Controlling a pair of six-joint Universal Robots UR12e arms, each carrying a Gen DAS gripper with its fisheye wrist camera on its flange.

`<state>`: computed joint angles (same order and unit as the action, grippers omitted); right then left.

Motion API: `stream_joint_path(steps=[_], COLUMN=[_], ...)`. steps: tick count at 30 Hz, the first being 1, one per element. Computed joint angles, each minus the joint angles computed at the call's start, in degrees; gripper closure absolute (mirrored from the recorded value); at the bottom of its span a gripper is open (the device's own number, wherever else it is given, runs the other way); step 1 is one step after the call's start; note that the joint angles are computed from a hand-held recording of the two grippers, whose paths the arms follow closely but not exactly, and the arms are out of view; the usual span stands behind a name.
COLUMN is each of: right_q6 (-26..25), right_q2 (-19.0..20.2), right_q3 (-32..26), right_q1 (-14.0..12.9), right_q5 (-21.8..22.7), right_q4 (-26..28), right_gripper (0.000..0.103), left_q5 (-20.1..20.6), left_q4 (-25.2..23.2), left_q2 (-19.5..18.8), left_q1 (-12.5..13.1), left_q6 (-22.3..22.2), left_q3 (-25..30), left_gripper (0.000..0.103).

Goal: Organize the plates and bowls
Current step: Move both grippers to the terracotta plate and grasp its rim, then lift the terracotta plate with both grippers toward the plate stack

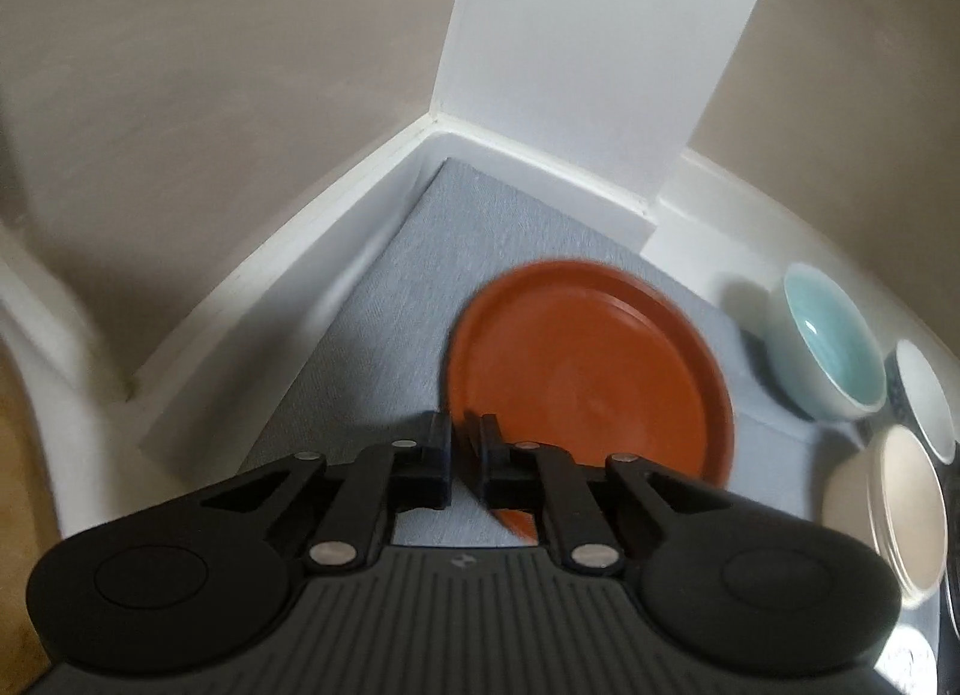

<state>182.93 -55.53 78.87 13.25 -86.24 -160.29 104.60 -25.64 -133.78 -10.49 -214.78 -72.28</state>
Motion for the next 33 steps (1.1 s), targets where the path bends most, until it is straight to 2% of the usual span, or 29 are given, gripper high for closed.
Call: stream_joint_path(steps=[5, 9, 12, 14, 17, 19, 24, 33], right_q6=[-1.9, -4.0, -6.1, -8.1, -10.2, -9.7, -8.9, -7.4], right_q2=[1.2, 2.8, 4.4, 5.5, 7.5, 9.0, 11.6, 13.8], right_q3=[-2.7, -5.8, -9.2, -11.6, -15.2, -17.6, -21.9, -24.9], right_q1=[0.1, 0.7, 1.3, 2.1, 3.2, 3.6, 5.0, 5.5], right_q5=[4.4, 8.6, 12.1, 13.0, 14.3, 15.8, 13.5, 9.6], right_q4=[2.0, 4.9, 9.8, 13.4, 17.6, 21.3, 27.1, 31.1], right_gripper=[0.071, 0.071, 0.073, 0.075, 0.076, 0.076, 0.076, 0.076], left_q5=[-1.3, -4.2, -4.8, -4.4, -4.4, -4.3, -3.7, -5.3], left_q4=[1.0, 0.8, 1.5, 2.3, 3.1, 3.5, 3.6, 1.9], left_q2=[4.8, 9.1, 11.6, 12.2, 12.7, 12.9, 13.0, 12.5], left_q1=[0.1, 0.6, 0.5, 0.4, 0.3, 0.3, 0.3, 0.8], left_q6=[3.0, 5.8, 7.3, 8.5, 7.2, 5.9, 5.2, 5.4], left_q3=[-7.4, -13.8, -17.5, -18.8, -19.8, -20.0, -20.1, -19.0], left_gripper=[0.097, 0.096, 0.095, 0.093, 0.092, 0.091, 0.091, 0.091])
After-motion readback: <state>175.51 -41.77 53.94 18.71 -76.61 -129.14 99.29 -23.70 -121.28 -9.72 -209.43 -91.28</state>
